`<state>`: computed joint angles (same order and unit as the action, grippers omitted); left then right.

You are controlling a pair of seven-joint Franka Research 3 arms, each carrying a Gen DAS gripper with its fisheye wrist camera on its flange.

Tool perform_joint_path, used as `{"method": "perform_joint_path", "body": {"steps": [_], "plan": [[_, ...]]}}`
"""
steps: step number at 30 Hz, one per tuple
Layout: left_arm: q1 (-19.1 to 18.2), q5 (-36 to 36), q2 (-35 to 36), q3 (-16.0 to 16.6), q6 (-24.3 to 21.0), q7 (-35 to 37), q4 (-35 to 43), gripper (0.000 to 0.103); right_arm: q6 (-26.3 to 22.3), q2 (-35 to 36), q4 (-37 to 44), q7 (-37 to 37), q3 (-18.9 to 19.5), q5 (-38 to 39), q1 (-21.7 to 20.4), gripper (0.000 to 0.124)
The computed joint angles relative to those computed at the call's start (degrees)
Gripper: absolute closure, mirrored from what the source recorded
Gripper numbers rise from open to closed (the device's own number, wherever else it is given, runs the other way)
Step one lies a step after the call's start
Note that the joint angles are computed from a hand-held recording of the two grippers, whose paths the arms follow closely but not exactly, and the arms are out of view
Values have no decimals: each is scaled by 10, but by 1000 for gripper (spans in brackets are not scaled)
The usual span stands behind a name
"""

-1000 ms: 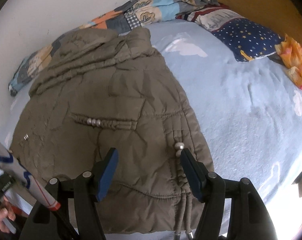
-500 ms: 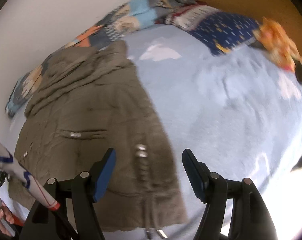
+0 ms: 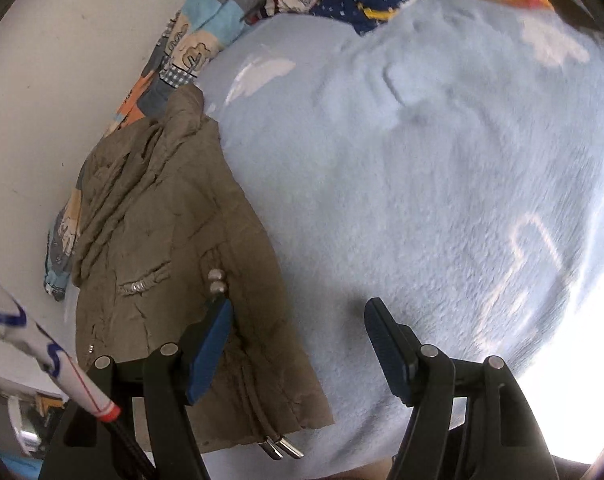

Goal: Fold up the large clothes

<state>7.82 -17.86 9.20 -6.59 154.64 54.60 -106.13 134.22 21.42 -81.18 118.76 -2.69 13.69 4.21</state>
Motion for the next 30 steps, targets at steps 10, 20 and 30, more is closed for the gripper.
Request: {"method": "perform_joint_path", "body": {"steps": [10, 20, 30], "plan": [[-5, -88, -30, -12, 74, 20, -57, 20, 20, -12, -38, -39, 21, 100, -24, 43], [-23, -64, -11, -19, 58, 45, -33, 20, 14, -12, -50, -72, 37, 143, -10, 41], [-56, 100, 4, -7, 60, -28, -13, 20, 53, 1, -39, -133, 52, 168, 14, 47]]}}
